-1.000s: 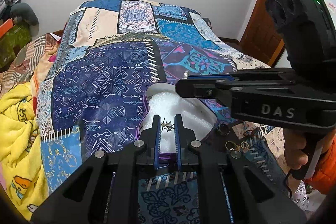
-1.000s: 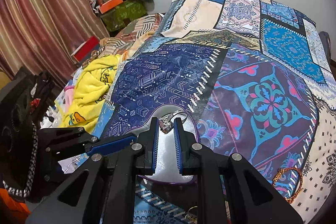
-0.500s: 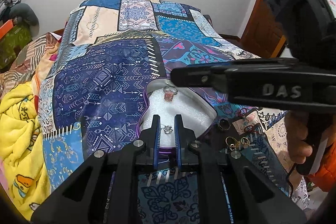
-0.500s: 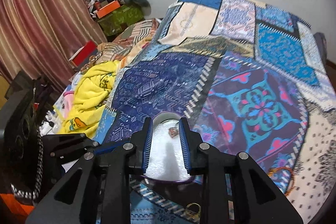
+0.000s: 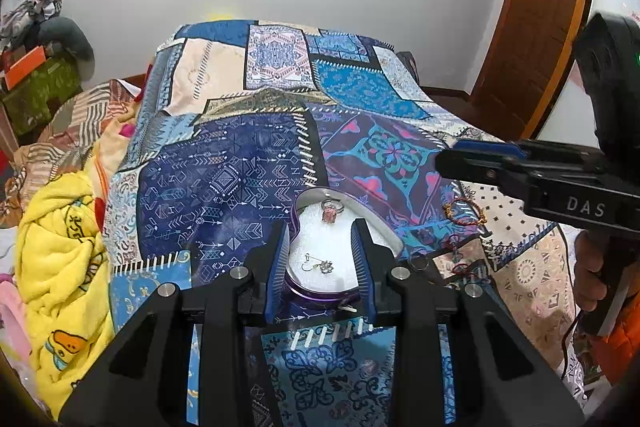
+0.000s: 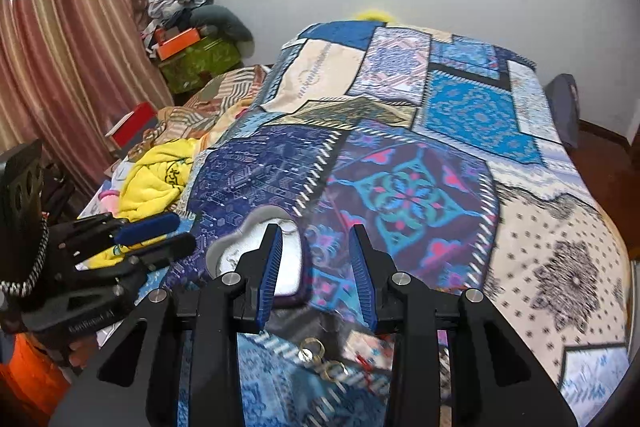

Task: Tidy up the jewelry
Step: 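Move both open tools back to the scattered jewelry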

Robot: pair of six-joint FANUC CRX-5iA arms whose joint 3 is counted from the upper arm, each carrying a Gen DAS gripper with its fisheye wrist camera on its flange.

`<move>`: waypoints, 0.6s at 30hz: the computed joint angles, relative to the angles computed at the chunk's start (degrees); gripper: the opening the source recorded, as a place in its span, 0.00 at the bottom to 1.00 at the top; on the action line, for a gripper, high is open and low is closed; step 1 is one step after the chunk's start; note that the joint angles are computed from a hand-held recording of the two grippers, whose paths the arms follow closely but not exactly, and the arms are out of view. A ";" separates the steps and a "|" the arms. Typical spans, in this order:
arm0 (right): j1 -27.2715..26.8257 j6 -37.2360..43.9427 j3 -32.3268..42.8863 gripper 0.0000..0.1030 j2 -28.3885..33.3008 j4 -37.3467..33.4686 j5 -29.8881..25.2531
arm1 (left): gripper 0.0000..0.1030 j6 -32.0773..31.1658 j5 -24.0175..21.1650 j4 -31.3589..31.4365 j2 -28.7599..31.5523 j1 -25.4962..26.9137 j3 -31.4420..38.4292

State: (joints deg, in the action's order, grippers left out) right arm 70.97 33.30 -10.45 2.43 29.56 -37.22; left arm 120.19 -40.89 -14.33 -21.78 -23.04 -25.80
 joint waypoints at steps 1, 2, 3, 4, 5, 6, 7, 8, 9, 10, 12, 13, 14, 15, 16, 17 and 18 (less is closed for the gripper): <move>0.24 -1.24 -0.93 0.30 -0.63 1.33 -0.26 | 0.30 0.44 -0.46 -0.31 -0.08 -0.45 0.35; 0.62 -2.80 -2.03 0.30 -1.40 3.01 -0.86 | 0.30 0.71 -0.83 -0.48 -0.15 -0.80 0.60; 0.97 -3.93 -2.85 0.30 -1.95 4.16 -1.42 | 0.30 1.22 -1.32 -0.86 -0.13 -1.38 0.94; 1.16 -4.45 -3.40 0.30 -2.40 4.71 -1.83 | 0.30 1.69 -1.78 -1.27 -0.01 -2.00 1.31; 1.50 -5.29 -4.33 0.30 -3.09 5.48 -2.42 | 0.30 2.06 -2.19 -1.60 0.12 -2.62 1.61; 1.73 -5.74 -4.97 0.30 -3.59 5.79 -2.93 | 0.30 2.44 -2.64 -1.94 0.25 -3.32 1.91; 1.84 -5.97 -5.47 0.30 -4.04 5.85 -3.32 | 0.30 2.71 -3.00 -2.19 0.40 -3.92 2.14; 2.11 -6.57 -6.22 0.30 -4.61 6.09 -4.01 | 0.30 3.08 -3.45 -2.51 0.67 -4.67 2.48; 2.25 -6.92 -6.70 0.30 -4.96 6.19 -4.43 | 0.30 3.42 -3.90 -2.76 0.98 -5.44 2.81; 2.49 -7.50 -7.45 0.30 -5.47 6.28 -5.07 | 0.30 3.45 -4.13 -2.72 1.20 -5.92 2.92; 2.81 -8.33 -8.66 0.31 -6.37 6.25 -5.99 | 0.30 3.64 -4.57 -2.54 2.00 -7.00 3.27; 2.95 -8.74 -9.56 0.31 -7.07 6.09 -6.14 | 0.30 3.47 -4.60 -2.08 2.41 -7.32 3.29; 2.98 -8.65 -10.00 0.31 -7.47 5.23 -6.28 | 0.30 3.23 -4.53 -1.53 2.74 -7.51 3.24; 3.33 -9.14 -10.70 0.31 -8.02 4.92 -6.49 | 0.30 2.68 -4.27 -0.60 3.15 -7.59 3.04; 3.52 -9.37 -11.06 0.31 -8.28 4.46 -6.58 | 0.30 2.25 -4.10 0.13 3.46 -7.66 2.85; 3.56 -9.06 -11.24 0.31 -8.48 3.54 -6.57 | 0.30 1.83 -4.02 0.87 3.96 -7.77 2.71; 3.74 -8.63 -11.57 0.31 -8.76 2.33 -6.46 | 0.30 1.67 -4.11 1.37 4.54 -7.96 2.69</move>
